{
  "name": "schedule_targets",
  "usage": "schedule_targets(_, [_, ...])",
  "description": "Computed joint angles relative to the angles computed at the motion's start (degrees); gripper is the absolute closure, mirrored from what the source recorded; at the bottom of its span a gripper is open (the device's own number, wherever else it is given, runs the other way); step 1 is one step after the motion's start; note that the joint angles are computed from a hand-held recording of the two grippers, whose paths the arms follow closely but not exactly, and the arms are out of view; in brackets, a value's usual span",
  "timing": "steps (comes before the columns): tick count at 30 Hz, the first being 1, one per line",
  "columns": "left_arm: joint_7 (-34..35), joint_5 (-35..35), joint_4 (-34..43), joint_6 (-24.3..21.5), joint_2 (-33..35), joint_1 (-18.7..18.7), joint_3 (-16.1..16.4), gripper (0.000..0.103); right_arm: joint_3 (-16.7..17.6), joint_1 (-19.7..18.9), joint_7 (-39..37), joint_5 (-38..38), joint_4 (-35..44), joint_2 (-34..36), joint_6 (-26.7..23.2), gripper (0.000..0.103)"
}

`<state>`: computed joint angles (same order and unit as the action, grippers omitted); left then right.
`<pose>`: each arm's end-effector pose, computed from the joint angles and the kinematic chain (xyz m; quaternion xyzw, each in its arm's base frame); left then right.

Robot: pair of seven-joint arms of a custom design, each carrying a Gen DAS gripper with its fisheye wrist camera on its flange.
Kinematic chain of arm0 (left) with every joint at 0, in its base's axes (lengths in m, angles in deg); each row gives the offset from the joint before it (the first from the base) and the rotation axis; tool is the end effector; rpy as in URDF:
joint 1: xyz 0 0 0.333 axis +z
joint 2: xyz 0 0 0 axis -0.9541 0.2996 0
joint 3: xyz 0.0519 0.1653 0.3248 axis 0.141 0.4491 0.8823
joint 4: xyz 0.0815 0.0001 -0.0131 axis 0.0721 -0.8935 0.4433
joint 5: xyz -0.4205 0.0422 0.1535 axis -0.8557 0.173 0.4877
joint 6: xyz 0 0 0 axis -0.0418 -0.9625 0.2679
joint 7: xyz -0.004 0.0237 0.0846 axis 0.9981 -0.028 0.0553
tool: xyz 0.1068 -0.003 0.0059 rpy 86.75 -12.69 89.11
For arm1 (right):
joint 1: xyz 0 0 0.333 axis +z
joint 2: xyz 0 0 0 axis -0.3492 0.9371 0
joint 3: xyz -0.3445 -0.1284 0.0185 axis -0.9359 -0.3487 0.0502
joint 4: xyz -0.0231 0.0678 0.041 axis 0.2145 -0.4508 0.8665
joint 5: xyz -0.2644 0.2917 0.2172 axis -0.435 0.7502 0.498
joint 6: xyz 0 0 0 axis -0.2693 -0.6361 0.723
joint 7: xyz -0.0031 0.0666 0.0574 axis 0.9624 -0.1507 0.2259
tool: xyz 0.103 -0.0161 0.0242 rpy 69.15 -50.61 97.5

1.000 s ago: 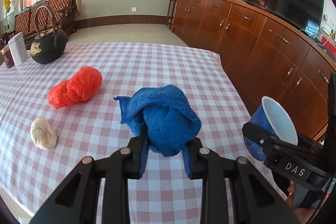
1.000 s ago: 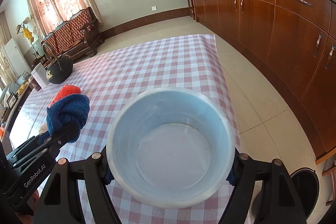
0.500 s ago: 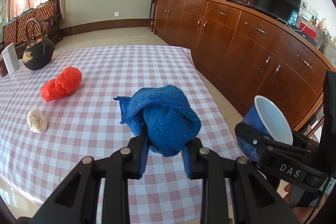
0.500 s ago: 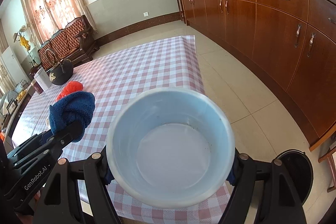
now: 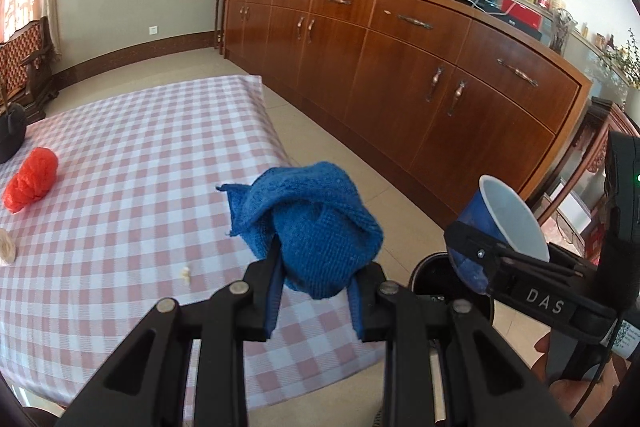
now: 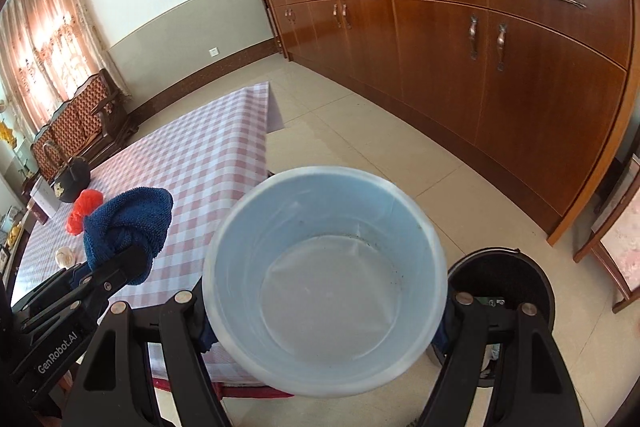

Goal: Collect trash
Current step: 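Carry the blue towel and bowl with both tools over the black bin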

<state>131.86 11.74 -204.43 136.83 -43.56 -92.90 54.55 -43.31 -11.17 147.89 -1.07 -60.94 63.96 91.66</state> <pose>0.4320 -0.3260 0.5374 -0.5442 0.7322 -0.3816 0.1488 0.4322 0.2474 0.5249 -0.5593 0.7349 -0.2296 0.3071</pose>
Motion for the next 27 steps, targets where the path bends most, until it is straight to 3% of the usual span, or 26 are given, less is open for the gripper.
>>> schedule_targets(7, [6.0,-4.8,4.8,-1.1,5.5,-5.9,0.2,0.074,-2.5,-2.0,-0.3,3.4,-7.9,-8.6,-2.4,0.025])
schedule_targets(12, [10.1,-7.6,8.2,-2.1,9.1,-8.1,-1.4,0.074,-3.4,-4.2,-1.3,6.0,-12.8,-14.1,-4.5,0.025])
schedule_targets(21, [12.3,-8.0,15.0,-5.3,16.9,-9.5,-4.9,0.074,-5.8,-7.6,-3.5,11.1,-20.2,-20.9,-6.4,0.025])
schedule_targets(27, [12.6,-8.2,18.2,-8.1,21.2,-10.0,-6.2,0.074,-7.8,-9.3,-5.8,14.3,-22.7,-21.2,-5.8,0.025])
